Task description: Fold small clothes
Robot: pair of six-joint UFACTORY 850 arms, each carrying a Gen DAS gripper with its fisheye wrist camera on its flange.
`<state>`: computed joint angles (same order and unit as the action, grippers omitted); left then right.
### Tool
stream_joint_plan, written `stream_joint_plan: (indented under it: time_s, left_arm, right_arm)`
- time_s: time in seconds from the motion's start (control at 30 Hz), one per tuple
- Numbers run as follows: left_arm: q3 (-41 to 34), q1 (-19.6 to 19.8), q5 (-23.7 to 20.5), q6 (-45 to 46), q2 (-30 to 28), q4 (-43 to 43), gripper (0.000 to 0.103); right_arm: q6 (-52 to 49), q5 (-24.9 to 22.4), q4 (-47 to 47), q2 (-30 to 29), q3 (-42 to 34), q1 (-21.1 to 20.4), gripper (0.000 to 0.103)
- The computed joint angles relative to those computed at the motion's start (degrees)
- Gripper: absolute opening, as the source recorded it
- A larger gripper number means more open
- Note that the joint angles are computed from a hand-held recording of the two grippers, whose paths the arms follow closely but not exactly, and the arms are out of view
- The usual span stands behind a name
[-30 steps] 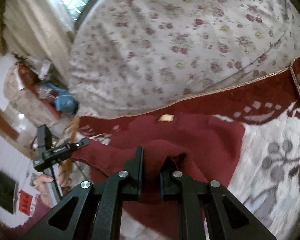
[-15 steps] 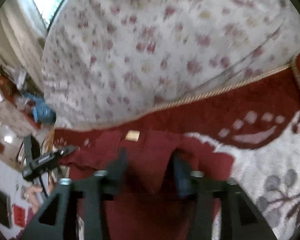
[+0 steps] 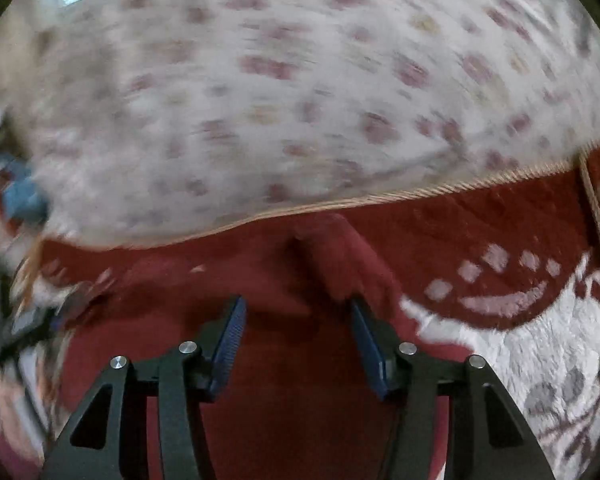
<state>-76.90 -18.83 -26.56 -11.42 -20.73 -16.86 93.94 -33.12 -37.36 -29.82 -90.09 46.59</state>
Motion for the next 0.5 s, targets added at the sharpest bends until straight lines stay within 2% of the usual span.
stream_joint_plan:
  time_s: [0.07,0.17,0.33,0.5]
  left_arm:
    - [0.3,1.3,-1.2,4.1,-0.2,-6.8,0.078]
    - [1.9,2.2,-0.1,8.6,2.1,-12.9,0.078]
    - [5.7,1.9,2.8,8.9,7.1,-9.1,0.083]
    - [10.7,1.8,0.8,16.1,11.6,-12.5,0.083]
  right_arm:
    - [-1.0,-0.6,5.3,-0.9,-0.2,-1.6,0.058]
    - [2.6,0.7,1.1,1.3,2.2,-0.8,0.058]
    - [9.0,-0.1,-6.1,8.6,9.3,3.6,0.065]
    - [9.7,-3.6,-7.6,12.5,13.5,8.9,0.065]
